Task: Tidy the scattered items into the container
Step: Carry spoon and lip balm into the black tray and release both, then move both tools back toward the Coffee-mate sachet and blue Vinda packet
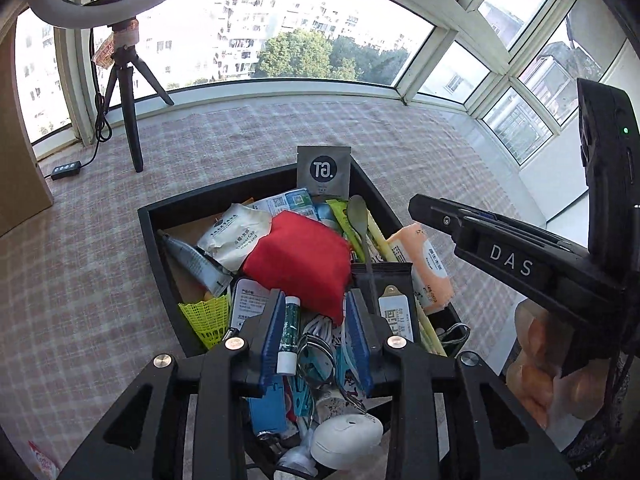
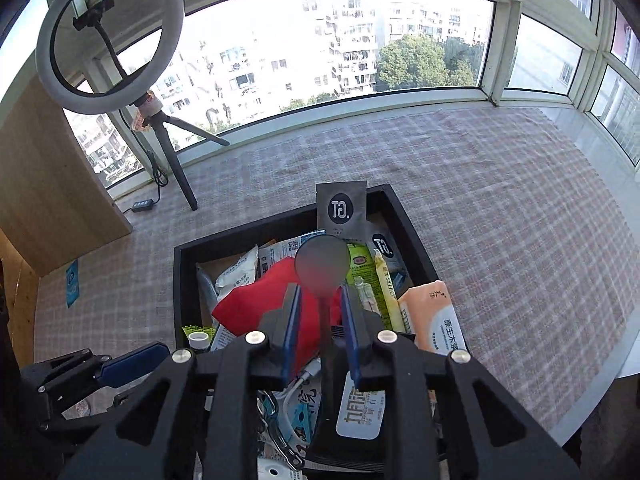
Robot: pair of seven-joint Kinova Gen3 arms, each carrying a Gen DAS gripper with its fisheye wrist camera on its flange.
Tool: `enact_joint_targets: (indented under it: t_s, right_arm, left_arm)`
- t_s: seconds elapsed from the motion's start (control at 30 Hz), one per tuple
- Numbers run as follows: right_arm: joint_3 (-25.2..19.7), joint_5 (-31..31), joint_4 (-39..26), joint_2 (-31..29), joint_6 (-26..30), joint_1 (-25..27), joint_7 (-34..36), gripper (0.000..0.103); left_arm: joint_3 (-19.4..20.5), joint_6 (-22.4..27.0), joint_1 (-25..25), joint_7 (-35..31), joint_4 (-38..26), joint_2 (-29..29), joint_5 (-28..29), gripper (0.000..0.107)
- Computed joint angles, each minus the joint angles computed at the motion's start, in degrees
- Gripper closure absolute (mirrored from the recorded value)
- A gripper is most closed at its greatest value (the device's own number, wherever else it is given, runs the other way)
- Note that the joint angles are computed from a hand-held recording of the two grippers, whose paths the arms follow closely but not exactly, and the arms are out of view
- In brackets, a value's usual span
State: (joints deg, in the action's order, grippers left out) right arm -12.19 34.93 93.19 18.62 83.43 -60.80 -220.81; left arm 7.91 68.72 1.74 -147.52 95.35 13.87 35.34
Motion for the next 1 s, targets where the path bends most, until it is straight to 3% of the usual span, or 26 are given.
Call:
enact_joint_targets:
  t_s: [0.47, 0.8, 1.0]
  right_arm:
    - [0.4, 4.2, -2.5, 1.6, -1.2, -1.0, 0.7, 0.077]
    - [3.9, 6.7, -12.1, 7.7, -7.2, 0.2, 13.8, 0.071]
    - [6.7, 5.5, -21.5, 13.6, -11.4, 0.8, 24.5, 0.067]
  left_arm:
    - [-2.8, -0.5, -5.0, -1.3, -1.2, 0.0, -0.5, 0.078]
    - [-6.2, -1.3, -14.3, -1.4, -5.0, 3.7, -2.5, 0.077]
    - [-7.9, -3.1, -20.9, -0.7, -7.5, 7.2, -4.3, 0.073]
